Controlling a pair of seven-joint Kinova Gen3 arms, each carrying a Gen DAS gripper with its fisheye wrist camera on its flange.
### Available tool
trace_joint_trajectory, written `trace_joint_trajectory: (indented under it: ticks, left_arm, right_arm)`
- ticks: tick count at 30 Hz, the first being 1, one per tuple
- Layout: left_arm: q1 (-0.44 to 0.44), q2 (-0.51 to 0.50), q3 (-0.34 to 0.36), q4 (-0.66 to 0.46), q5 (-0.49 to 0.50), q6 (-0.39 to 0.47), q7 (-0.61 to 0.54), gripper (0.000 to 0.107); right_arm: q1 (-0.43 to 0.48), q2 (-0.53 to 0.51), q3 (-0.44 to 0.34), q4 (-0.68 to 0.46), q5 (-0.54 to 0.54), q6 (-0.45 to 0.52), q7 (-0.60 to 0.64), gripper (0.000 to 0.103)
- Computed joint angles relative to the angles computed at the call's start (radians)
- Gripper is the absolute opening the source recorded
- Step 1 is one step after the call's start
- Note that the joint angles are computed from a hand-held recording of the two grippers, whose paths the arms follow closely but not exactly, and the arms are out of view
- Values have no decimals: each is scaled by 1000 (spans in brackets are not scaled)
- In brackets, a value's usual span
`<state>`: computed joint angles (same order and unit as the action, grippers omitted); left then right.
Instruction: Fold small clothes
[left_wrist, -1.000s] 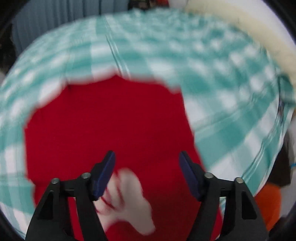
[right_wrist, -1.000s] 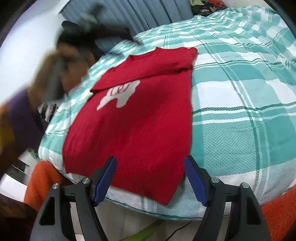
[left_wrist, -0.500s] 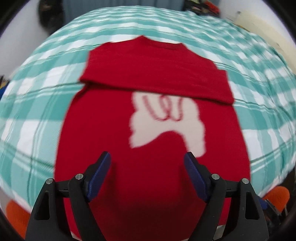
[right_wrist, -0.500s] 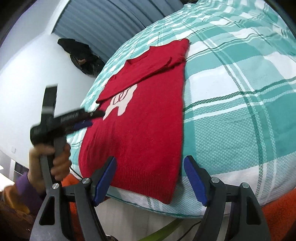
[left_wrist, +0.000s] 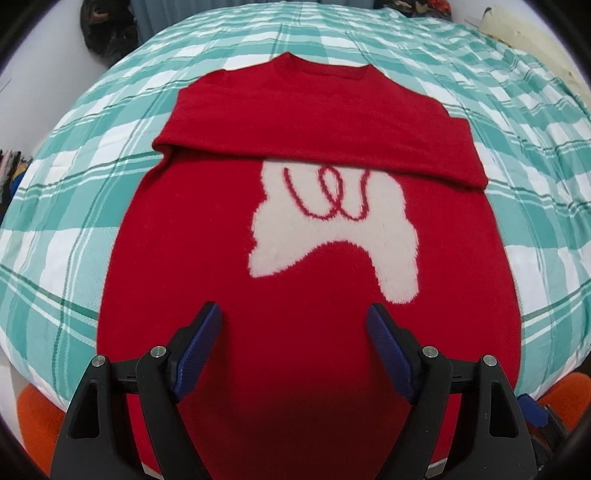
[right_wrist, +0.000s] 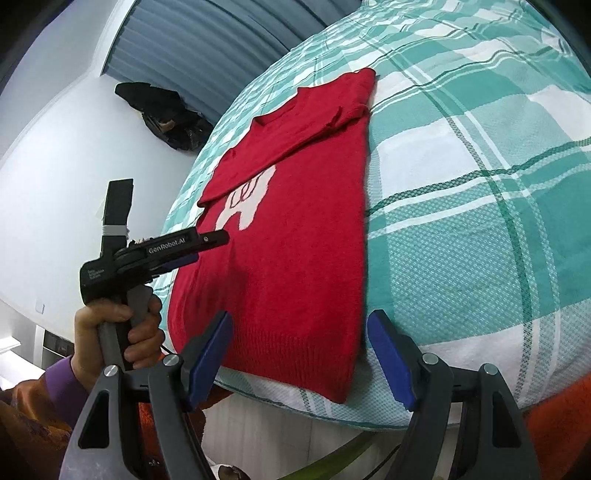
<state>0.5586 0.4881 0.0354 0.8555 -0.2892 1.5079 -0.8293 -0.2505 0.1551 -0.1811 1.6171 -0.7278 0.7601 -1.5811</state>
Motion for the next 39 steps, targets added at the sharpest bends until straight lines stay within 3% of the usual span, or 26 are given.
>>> trace_joint_trajectory:
  ticks: [14, 24, 33, 39]
  left_arm:
    - [-1, -13, -3, 9, -2, 8, 50, 83]
    - [-27, -85, 5, 117, -4, -53, 81, 83]
    - [-156, -203, 10, 268, 9, -141, 44, 83]
    - [-301, -187, 6, 270, 46, -204, -134, 84]
  right_arm:
    - [-16, 8, 1, -21, 46, 11, -34, 75]
    - [-64, 21, 1, -59, 181, 23, -128, 75]
    - [-110, 31, 1, -86, 309, 27, -218, 75]
    - [-155, 50, 5, -119, 419, 48, -291, 76]
